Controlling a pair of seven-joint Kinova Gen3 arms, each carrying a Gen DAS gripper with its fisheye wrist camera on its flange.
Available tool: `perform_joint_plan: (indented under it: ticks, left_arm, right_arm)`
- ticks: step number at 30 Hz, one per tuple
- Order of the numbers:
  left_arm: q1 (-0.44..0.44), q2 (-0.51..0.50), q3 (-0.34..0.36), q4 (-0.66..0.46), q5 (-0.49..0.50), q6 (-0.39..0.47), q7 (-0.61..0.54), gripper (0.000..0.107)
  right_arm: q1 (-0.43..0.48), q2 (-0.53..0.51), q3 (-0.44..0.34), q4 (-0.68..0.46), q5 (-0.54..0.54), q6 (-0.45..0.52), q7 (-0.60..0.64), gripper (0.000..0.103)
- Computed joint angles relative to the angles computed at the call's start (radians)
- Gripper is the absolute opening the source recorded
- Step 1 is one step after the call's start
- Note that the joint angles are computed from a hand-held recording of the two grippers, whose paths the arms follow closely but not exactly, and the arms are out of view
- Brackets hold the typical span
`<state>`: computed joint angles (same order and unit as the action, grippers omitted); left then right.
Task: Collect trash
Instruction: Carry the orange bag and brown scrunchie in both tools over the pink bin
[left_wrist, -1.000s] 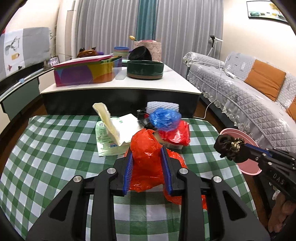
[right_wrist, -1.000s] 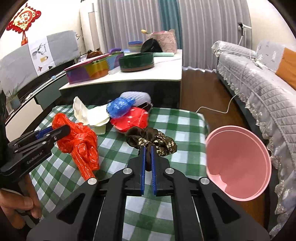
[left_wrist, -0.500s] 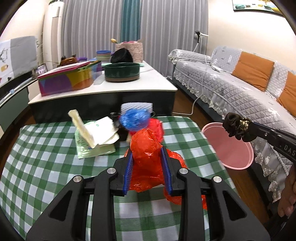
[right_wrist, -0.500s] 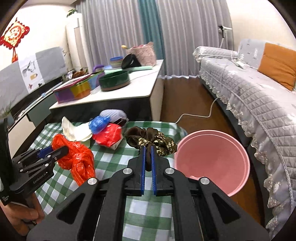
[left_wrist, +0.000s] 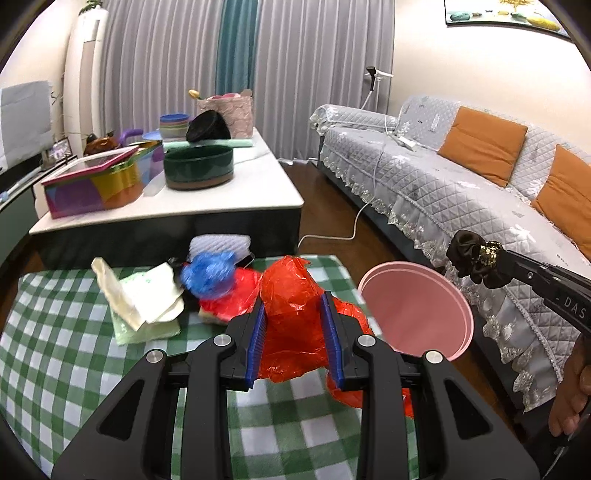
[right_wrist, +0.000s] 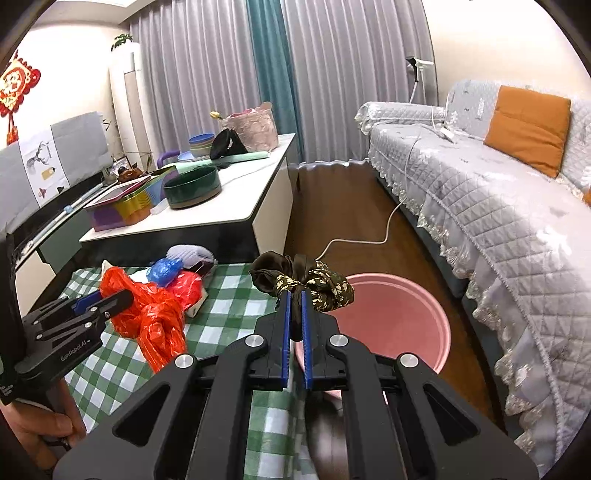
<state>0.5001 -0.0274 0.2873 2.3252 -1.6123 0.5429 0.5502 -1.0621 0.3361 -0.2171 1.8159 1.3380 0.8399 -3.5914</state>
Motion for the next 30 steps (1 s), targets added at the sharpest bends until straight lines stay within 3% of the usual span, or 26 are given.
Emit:
perform_joint_plan:
  ticks: [14, 23, 30]
  left_arm:
    - [0.012, 0.087, -0.016, -0.128, 0.002, -0.013, -0.056, 0.029]
    - [0.037, 0.172, -0.04, -0.209, 0.019, -0.014, -0.111, 0.029]
    - [0.052, 0.242, -0.069, -0.261, -0.006, -0.026, -0.113, 0.029]
  right_arm:
    - [0.146, -0.099, 0.019, -0.022, -0.068, -0.069, 0.245, 0.006]
    - [0.22, -0.076, 0.042, 0.03, 0.005, -0.187, 0.089, 0.006]
    - [0.221, -0.027, 0.053, 0.001, 0.032, -0.179, 0.105, 0.006]
